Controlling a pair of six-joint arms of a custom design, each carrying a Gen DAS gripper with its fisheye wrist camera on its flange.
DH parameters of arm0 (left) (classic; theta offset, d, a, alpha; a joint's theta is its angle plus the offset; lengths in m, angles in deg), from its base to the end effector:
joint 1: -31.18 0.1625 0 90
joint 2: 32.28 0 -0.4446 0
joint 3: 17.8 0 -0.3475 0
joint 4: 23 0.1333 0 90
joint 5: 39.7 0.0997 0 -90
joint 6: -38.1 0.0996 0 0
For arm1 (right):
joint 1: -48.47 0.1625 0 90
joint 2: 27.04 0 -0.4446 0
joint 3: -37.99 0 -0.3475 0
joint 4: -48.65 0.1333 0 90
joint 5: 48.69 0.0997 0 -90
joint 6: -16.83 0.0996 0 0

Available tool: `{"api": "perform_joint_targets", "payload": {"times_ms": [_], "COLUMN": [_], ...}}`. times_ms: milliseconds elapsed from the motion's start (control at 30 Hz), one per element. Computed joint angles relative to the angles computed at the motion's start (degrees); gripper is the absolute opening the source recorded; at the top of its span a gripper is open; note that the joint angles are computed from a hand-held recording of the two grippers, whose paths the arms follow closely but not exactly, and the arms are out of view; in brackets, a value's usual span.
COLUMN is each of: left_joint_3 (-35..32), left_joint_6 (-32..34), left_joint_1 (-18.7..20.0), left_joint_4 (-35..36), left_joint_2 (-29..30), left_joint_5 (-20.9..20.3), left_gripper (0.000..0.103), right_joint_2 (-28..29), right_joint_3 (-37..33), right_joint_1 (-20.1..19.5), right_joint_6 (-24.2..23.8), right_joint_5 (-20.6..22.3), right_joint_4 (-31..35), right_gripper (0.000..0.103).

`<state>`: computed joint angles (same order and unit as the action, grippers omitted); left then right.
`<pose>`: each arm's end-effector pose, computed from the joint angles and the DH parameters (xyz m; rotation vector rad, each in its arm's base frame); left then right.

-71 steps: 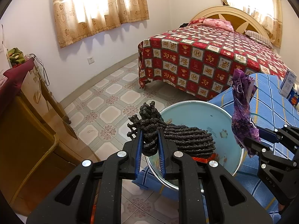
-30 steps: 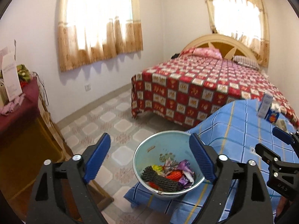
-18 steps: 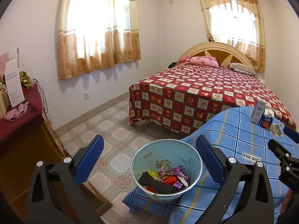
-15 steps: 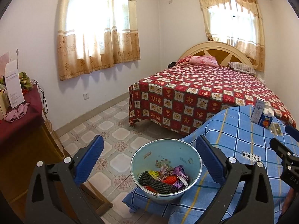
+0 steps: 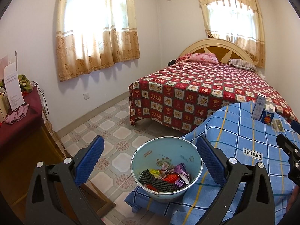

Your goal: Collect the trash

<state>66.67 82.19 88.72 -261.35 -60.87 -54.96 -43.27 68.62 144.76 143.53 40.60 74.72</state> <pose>-0.1323 -0.6355 0.1883 -0.0088 1.7185 -1.2917 0.2186 -0.7551 0.0599 1.2941 -2.2452 1.1027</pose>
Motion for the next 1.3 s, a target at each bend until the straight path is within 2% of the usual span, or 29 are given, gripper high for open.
{"api": "perform_joint_targets", "payload": {"times_ms": [967, 1300], "left_joint_3": [0.85, 2.23], "left_joint_6": [-0.94, -4.45], "left_joint_1": [0.11, 0.42], "left_joint_4": [1.07, 4.1], "left_joint_2": [0.1, -0.54], "left_joint_5": [0.36, 0.38], "left_gripper": [0.097, 0.097], "right_joint_2": [-1.17, -1.24], "right_joint_3": [2.72, 3.32], "right_joint_1": [0.01, 0.02], "right_joint_6": [0.5, 0.16], "right_joint_5": [0.13, 0.24], "right_joint_4": [-1.96, -2.03], "right_gripper": [0.081, 0.081]}}
